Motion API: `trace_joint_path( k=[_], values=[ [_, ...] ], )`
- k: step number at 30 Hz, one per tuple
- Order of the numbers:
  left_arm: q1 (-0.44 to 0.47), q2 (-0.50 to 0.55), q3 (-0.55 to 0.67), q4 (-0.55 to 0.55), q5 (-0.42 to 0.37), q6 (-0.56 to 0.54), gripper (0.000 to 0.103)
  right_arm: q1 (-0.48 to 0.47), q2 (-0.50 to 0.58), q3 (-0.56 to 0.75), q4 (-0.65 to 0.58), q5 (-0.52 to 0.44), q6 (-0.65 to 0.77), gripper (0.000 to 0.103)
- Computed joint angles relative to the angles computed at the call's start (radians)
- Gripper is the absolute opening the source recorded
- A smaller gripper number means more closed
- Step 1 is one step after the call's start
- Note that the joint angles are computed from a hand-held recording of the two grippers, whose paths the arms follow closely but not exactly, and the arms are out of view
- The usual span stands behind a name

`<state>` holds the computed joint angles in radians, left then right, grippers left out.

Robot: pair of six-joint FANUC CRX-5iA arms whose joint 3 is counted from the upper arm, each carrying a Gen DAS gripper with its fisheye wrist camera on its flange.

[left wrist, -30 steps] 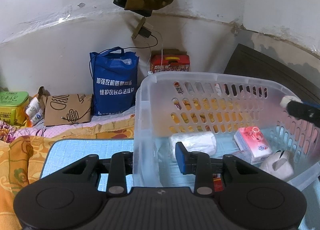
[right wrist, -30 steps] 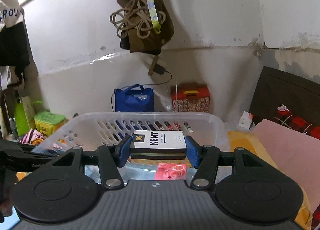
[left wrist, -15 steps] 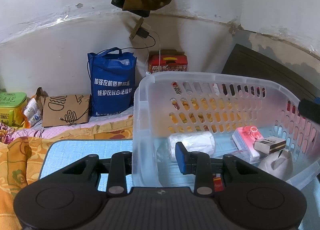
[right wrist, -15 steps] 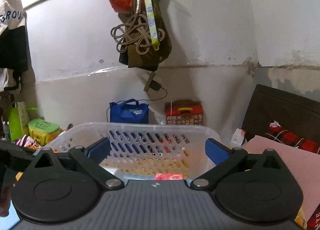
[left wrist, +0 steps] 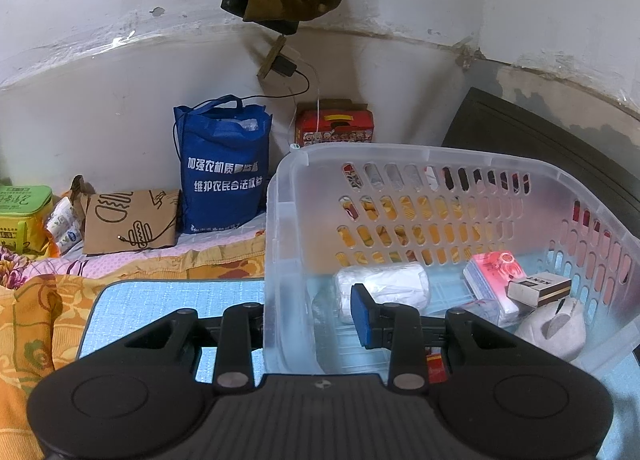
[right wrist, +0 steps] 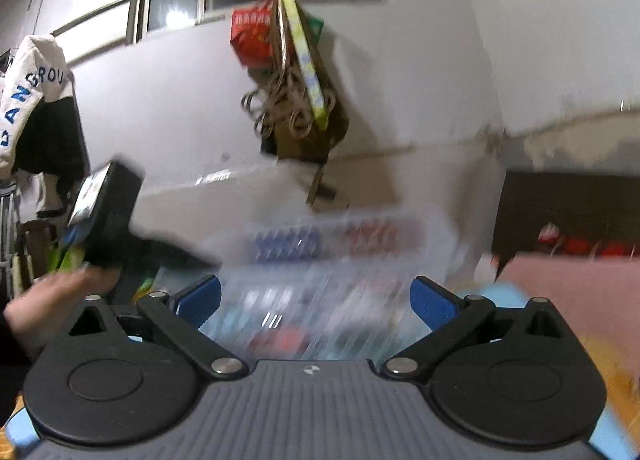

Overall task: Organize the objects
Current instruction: 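Grasp the small white-orange tube with the right tool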

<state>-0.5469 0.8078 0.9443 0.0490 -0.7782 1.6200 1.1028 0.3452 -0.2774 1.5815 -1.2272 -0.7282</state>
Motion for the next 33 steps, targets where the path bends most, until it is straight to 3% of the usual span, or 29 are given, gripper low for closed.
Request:
trace_joint_path(
  k=[6, 8, 12, 14, 15, 18, 20, 22, 26, 33],
  values=[
    [-0.003, -0.003, -0.003, -0.008, 0.003, 0.006, 0.037, 0.01, 0.067, 0.047, -0.057, 0.19, -0.054, 0.103],
    [-0.003, -0.003, -0.005, -0.004, 0.006, 0.001, 0.037, 0.02, 0.124, 0.11, -0.099, 0.208, -0.011, 0.103],
    [-0.003, -0.012, -0.024, 0.001, 0.021, -0.005, 0.037, 0.054, 0.225, 0.228, -0.165, 0.156, 0.045, 0.099],
    [-0.002, -0.017, -0.036, 0.008, 0.032, -0.019, 0.037, 0.069, 0.276, 0.313, -0.22, 0.109, 0.132, 0.092],
    [-0.001, -0.019, -0.041, 0.014, 0.034, -0.024, 0.037, 0.069, 0.295, 0.348, -0.249, 0.106, 0.174, 0.085],
    [0.004, -0.024, -0.058, 0.037, 0.044, -0.042, 0.037, 0.065, 0.312, 0.377, -0.261, 0.132, 0.195, 0.079],
    [0.005, -0.025, -0.063, 0.047, 0.046, -0.051, 0.037, 0.069, 0.338, 0.418, -0.285, 0.113, 0.256, 0.071],
    [0.006, -0.026, -0.067, 0.051, 0.049, -0.056, 0.037, 0.08, 0.367, 0.457, -0.308, 0.062, 0.315, 0.054],
    [0.008, -0.028, -0.075, 0.062, 0.054, -0.062, 0.037, 0.093, 0.354, 0.427, -0.309, 0.012, 0.301, 0.033],
    [0.009, -0.02, -0.06, 0.05, 0.05, -0.049, 0.038, 0.106, 0.293, 0.328, -0.306, -0.032, 0.228, 0.034]
  ],
)
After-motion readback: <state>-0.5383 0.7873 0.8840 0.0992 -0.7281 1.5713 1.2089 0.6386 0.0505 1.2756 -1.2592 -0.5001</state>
